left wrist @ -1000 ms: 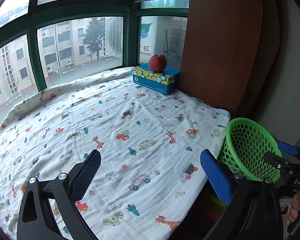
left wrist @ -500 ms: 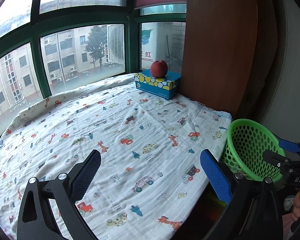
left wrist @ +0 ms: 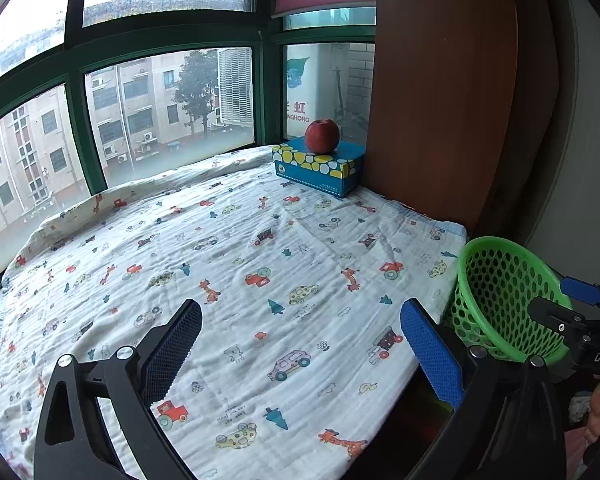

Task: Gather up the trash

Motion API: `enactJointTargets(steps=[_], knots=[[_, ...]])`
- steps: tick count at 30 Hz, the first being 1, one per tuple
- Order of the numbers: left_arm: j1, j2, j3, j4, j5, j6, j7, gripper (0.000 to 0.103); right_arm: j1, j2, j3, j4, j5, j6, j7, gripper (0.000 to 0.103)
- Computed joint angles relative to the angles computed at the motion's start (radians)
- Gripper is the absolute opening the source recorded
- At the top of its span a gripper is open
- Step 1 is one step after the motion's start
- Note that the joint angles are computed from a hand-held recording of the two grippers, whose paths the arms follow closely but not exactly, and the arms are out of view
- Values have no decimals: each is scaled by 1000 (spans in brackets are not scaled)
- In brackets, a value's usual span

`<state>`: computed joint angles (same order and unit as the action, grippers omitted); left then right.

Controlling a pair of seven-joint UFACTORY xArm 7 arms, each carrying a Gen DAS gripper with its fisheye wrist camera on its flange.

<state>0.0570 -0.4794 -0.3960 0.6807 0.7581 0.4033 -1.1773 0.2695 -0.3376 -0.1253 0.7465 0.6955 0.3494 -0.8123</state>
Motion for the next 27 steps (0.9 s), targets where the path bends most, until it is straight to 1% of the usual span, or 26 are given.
enactJointTargets(steps=[27], knots=[[-18,12,12,1,2,19,1,96,-4,4,1,3,2,-1,-2,93]])
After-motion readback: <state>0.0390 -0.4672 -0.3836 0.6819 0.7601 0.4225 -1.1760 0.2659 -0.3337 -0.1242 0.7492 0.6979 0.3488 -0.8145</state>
